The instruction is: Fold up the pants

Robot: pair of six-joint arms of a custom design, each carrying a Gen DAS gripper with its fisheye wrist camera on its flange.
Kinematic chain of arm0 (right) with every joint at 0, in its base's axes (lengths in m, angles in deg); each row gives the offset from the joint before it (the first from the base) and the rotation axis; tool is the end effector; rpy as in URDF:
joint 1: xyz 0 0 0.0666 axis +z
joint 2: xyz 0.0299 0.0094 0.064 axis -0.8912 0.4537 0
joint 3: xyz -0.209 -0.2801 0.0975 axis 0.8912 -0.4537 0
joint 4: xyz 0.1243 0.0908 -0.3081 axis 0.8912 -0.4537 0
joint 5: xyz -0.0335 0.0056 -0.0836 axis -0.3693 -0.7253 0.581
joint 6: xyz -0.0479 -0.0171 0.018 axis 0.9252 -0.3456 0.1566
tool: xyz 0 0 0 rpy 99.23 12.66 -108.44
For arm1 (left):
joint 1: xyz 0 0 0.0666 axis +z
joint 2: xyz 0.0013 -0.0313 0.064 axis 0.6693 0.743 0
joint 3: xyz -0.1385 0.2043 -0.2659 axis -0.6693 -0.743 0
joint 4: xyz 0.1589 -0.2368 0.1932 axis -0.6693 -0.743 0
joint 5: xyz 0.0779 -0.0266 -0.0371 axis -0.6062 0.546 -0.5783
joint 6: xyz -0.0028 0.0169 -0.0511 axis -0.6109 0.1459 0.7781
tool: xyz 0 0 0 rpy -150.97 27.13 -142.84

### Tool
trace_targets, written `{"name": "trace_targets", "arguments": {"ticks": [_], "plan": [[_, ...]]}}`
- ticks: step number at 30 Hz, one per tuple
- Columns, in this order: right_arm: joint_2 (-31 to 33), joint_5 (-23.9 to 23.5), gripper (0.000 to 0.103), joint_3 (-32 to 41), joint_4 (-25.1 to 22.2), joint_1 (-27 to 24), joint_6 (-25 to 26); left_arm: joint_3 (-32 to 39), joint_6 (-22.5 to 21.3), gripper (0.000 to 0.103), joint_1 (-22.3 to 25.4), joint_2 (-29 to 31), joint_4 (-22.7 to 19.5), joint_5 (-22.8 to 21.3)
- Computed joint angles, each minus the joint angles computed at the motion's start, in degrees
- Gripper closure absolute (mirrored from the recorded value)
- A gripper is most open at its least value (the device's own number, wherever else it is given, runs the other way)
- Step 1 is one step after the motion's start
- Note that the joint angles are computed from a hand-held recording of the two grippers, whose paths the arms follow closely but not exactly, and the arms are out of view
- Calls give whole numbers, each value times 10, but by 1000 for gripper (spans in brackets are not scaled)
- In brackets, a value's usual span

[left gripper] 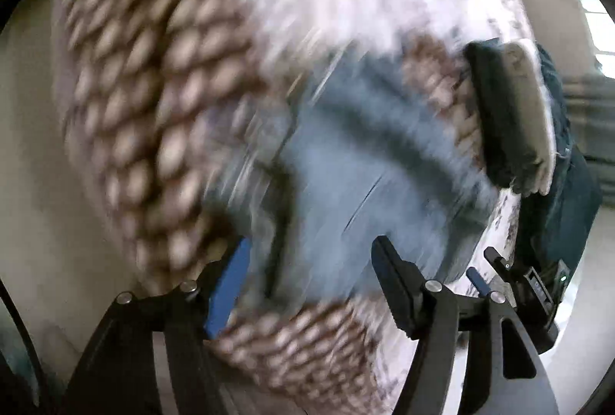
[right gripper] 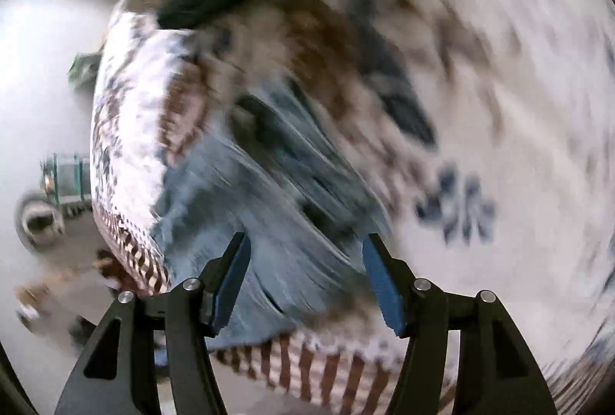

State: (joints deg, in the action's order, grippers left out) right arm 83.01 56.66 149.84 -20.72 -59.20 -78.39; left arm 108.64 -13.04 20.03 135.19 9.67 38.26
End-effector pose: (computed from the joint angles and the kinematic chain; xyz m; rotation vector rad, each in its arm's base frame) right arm 0.4316 0.0420 0.3842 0.6162 2.9459 0.6470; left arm 0.3401 -0.1515 0.4355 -0.7303 2.9312 -0.7378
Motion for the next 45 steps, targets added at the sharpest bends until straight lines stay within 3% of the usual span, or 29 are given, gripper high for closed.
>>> {"name": "trace_targets", "arguments": {"ticks": [5,7,9,10,13,16,20,28,30,33,34,35,36,37,39,41,43,45], "plan": [[138,-2,39,168,-60,20,75,91,-83,39,29,135,22,2],[176,4,40,204,-82,29,100,111,-104,39,39,180,24,11],[214,29,64,243,-111,44,131,126,-123,42,39,214,17,16],[219,46,92,248,-116,48,139,125,-121,43,37,219,25,12],[204,51,92,220,-88,47,126,107,-136,90,28,204,55,-23],[183,52,93,208,-71,44,109,97,-132,94,21,173,79,-50],[157,56,93,207,-62,37,95,124,-106,96,20,171,93,-47],[218,61,93,307,-87,28,92,234,-112,96,30,263,69,-40],[279,45,92,368,-140,23,93,237,-105,91,36,276,63,-38],[295,15,86,370,-139,17,86,227,-83,88,51,278,55,4],[279,8,70,350,-123,14,84,223,-84,78,52,269,57,3],[262,-1,41,329,-105,11,84,219,-91,56,49,254,59,-17],[232,-13,27,294,-78,7,84,214,-96,40,47,238,61,-31],[198,-14,13,258,-57,4,82,198,-94,14,43,214,75,-46],[143,-8,13,202,-38,2,81,160,-80,10,35,163,108,-66],[89,-3,13,145,-28,2,62,137,-59,10,25,128,107,-61],[37,-19,13,79,-12,-1,29,91,-6,10,12,87,119,-38],[-7,-44,13,10,8,-6,-6,26,78,10,-5,43,154,-3]]}}
